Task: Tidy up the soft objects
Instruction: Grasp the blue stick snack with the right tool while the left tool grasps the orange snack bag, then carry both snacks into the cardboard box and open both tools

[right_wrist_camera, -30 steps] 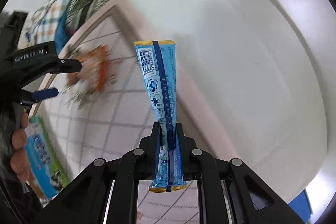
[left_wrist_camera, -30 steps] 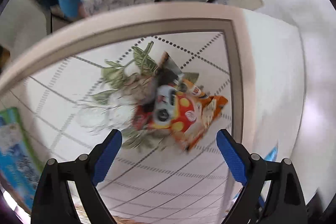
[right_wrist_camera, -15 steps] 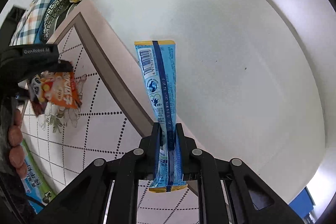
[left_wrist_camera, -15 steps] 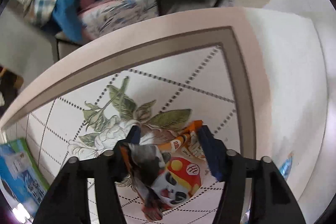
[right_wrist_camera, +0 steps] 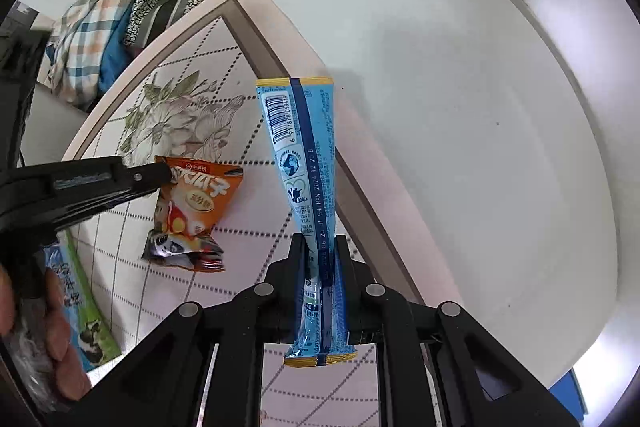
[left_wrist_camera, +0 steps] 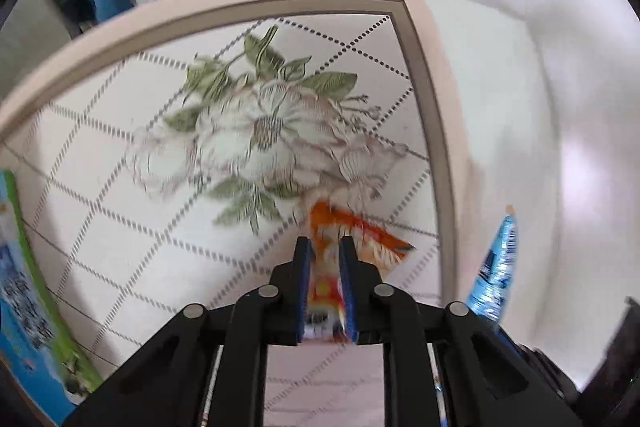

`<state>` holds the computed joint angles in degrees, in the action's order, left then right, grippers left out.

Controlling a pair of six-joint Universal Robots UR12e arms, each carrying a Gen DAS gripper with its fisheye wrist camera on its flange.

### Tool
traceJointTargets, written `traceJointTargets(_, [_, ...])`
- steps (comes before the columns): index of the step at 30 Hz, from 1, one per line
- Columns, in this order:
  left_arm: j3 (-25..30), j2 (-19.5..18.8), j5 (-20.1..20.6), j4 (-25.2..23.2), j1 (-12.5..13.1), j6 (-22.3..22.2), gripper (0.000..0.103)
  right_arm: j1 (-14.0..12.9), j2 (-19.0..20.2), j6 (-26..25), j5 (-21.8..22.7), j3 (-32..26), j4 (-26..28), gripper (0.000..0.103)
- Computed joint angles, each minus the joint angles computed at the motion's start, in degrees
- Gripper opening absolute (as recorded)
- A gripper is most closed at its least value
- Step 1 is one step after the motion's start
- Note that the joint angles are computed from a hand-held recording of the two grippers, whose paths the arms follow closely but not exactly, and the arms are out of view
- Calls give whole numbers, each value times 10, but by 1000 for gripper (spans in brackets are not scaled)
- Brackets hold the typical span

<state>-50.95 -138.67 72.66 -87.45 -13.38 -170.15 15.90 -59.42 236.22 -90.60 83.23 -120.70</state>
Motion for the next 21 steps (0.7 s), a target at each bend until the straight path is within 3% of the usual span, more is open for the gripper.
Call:
traceJointTargets(1, [1, 1, -4, -6, 2, 7, 25, -2, -5, -1, 0, 3, 3, 14])
traceJointTargets(3, [5, 2, 9, -14, 1, 49, 47, -3, -14, 6, 1, 13, 0, 14])
traceJointTargets(4, [9, 1, 33, -16, -4, 63, 52, -3, -19, 8, 0, 18, -1, 14])
traceJointTargets(6, [13, 0, 41, -21, -7, 73, 56, -4, -25, 13, -2, 28, -3, 14])
traceJointTargets(9, [28, -10, 62, -68, -23, 105, 70, -8, -30, 20, 2, 39, -9, 14])
traceJointTargets(11, [33, -21, 105, -81, -40, 124, 70, -9, -30, 24, 5, 45, -11, 14])
traceJointTargets(13, [20, -21, 111, -70, -47, 125, 66, -8, -28, 25, 2, 44, -5, 14])
traceJointTargets(15, [-13, -4, 105, -27, -48, 116, 52, -6, -29, 22, -3, 43, 1, 14])
traceJointTargets(16, [-26, 4, 97, -11, -48, 117, 39, -5, -30, 21, -6, 42, 3, 14])
traceJointTargets(21, [-86, 51, 71, 52, -38, 101, 38, 4, -34, 11, -20, 36, 12, 14])
